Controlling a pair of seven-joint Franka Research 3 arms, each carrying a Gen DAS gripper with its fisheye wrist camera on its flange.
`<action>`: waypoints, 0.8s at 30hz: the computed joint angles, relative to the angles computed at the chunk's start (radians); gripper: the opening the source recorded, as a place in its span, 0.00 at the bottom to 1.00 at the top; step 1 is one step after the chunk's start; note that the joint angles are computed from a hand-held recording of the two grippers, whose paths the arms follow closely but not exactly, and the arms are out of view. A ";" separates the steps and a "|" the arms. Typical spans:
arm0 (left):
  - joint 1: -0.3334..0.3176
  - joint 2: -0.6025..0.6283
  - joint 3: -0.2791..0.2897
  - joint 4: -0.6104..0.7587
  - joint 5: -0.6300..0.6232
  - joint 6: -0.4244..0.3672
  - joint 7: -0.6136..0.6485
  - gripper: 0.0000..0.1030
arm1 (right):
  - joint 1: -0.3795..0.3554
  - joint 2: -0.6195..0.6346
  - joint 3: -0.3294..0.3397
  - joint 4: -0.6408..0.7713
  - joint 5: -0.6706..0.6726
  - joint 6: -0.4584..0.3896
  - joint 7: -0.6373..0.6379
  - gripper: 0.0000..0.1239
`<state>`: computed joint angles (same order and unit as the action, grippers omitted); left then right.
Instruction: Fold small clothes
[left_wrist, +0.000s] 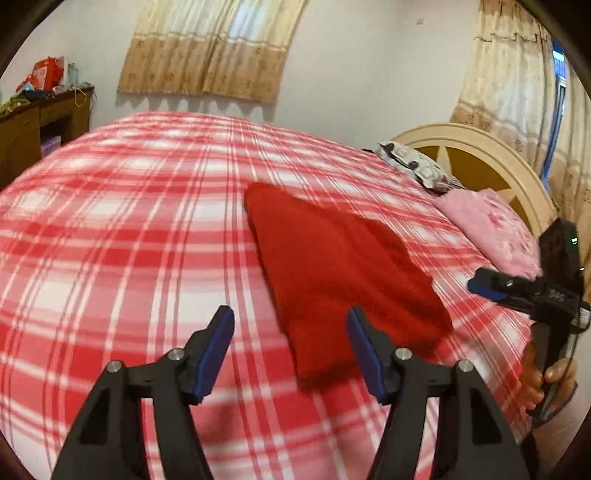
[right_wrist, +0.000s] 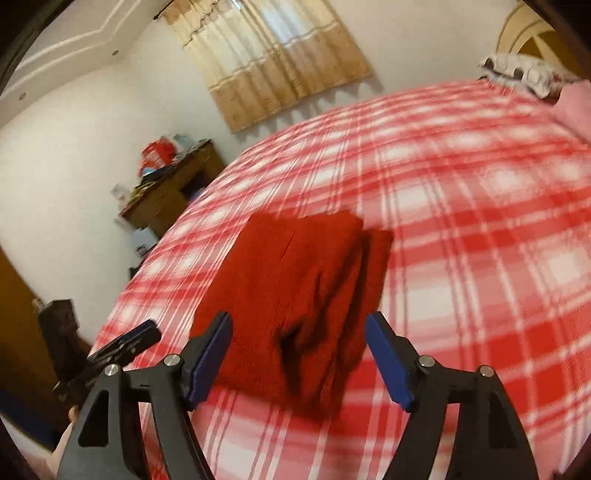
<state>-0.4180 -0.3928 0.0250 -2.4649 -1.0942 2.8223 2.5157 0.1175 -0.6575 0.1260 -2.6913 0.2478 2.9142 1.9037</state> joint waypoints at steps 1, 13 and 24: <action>-0.005 0.037 -0.015 0.031 0.004 0.029 -0.001 0.64 | -0.010 0.052 -0.009 0.038 0.002 0.001 -0.008 0.60; -0.008 0.164 -0.122 0.030 0.147 0.111 -0.132 0.83 | -0.063 0.439 -0.021 0.294 -0.202 0.032 -0.045 0.10; -0.023 0.168 -0.100 0.032 0.216 0.065 -0.165 0.95 | -0.099 0.326 -0.050 0.180 -0.277 0.071 0.104 0.28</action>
<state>-0.4413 -0.2250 -0.0750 -2.4325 -0.8780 2.8870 2.3508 0.0188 -0.3318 0.0762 -2.5111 -0.0294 2.9855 2.0078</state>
